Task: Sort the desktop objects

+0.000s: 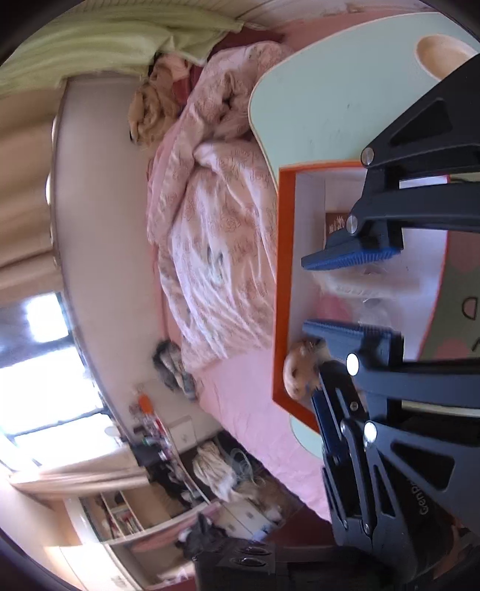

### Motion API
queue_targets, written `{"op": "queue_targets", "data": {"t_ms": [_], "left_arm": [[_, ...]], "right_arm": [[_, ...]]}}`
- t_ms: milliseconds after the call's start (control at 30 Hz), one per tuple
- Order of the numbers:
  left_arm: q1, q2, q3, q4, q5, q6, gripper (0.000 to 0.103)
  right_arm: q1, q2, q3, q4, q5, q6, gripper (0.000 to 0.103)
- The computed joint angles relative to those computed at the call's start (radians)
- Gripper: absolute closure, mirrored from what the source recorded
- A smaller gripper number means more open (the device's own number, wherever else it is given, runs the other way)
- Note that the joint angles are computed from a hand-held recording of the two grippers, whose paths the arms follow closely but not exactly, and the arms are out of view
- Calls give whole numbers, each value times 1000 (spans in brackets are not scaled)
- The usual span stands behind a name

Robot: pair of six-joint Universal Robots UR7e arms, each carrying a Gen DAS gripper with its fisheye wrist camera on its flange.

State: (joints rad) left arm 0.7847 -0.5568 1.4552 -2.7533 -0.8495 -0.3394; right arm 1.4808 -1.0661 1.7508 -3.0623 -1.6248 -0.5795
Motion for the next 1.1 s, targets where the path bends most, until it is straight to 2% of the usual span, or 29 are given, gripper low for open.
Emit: {"op": "queue_targets", "data": {"t_ms": [67, 167, 300, 367, 433, 633, 733, 933, 1000, 1067, 1100], "left_arm": [[0, -8, 21, -38, -5, 3, 55], [-9, -39, 78, -80, -23, 6, 55], [-54, -68, 160, -100, 68, -7, 54], [-72, -88, 206, -100, 77, -34, 45], [-84, -109, 248, -99, 69, -67, 42], [-104, -144, 342, -39, 64, -190, 42], [-102, -133, 372, -51, 78, -210, 42], [-68, -102, 363, -28, 47, -257, 42], [-70, -82, 352, -24, 89, -247, 35], [-74, -62, 342, -19, 137, -239, 18], [-75, -54, 338, -13, 156, -239, 15]], "right_arm": [[-17, -14, 7, -6, 33, 32, 52], [-6, -24, 24, -30, -47, 9, 52], [10, -47, 85, -99, -132, -52, 52], [13, -69, 123, -120, -151, -60, 52], [14, -92, 156, -132, -157, -72, 52], [16, -143, 246, -148, -180, -97, 52], [7, -152, 289, -175, -190, -101, 52], [-26, -94, 331, -231, -260, -116, 51], [-36, -72, 321, -222, -277, -109, 51], [-39, -52, 319, -260, -292, -120, 50], [-38, -46, 319, -278, -298, -127, 48]]}}
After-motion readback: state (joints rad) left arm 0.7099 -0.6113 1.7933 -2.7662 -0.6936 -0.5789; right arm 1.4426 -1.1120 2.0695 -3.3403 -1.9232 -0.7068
